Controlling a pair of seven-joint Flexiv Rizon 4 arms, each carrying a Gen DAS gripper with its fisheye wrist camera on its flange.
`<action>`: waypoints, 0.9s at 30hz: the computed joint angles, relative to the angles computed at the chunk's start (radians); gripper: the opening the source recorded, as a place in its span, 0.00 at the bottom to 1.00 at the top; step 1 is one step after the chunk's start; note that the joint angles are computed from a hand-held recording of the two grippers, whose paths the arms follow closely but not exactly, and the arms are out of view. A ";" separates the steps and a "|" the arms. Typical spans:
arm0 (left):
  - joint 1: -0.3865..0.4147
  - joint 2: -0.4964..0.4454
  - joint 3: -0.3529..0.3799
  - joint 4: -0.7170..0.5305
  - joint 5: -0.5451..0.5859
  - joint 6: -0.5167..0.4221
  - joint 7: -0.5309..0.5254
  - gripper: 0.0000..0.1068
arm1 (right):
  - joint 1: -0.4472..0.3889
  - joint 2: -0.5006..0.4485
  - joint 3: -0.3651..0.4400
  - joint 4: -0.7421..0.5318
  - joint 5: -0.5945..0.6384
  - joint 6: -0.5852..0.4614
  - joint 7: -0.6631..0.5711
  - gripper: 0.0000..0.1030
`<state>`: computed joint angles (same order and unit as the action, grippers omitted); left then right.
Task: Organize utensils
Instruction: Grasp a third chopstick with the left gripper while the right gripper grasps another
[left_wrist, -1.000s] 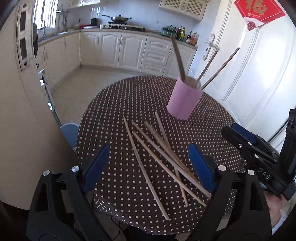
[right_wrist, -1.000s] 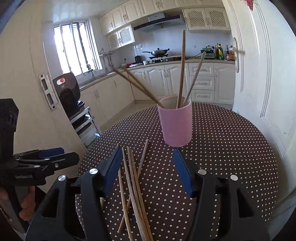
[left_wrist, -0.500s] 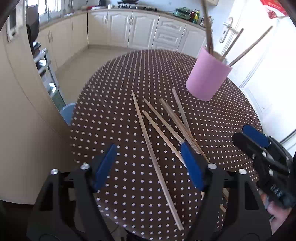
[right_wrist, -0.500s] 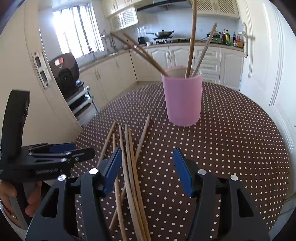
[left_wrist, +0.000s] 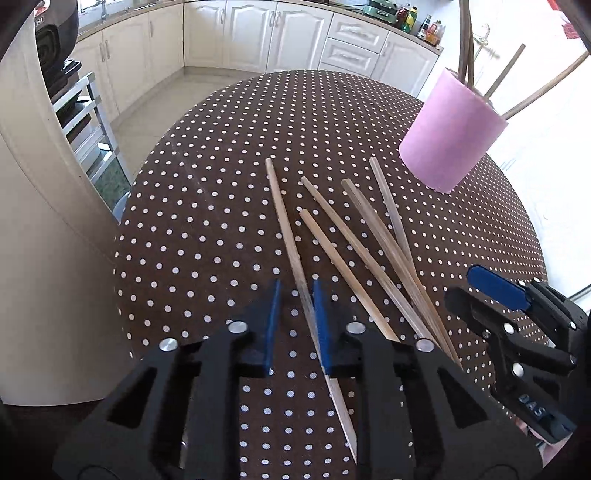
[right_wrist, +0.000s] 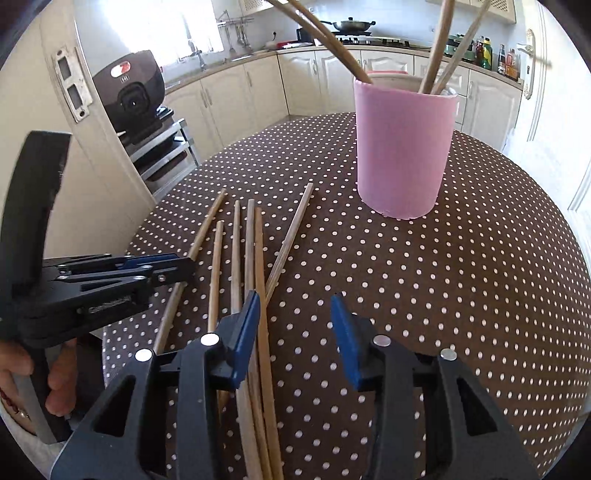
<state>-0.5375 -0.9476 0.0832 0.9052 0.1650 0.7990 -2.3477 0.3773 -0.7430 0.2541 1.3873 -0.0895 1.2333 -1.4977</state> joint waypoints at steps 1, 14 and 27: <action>0.002 0.000 -0.002 0.001 0.001 0.002 0.008 0.13 | 0.004 -0.004 -0.004 -0.007 -0.006 -0.009 -0.001 0.35; 0.011 0.019 -0.005 0.050 -0.008 0.053 0.041 0.10 | 0.048 -0.040 -0.034 -0.077 -0.068 -0.108 -0.034 0.33; 0.038 -0.029 -0.025 -0.045 -0.055 -0.017 0.109 0.10 | 0.063 -0.083 -0.018 -0.183 -0.017 -0.208 -0.065 0.08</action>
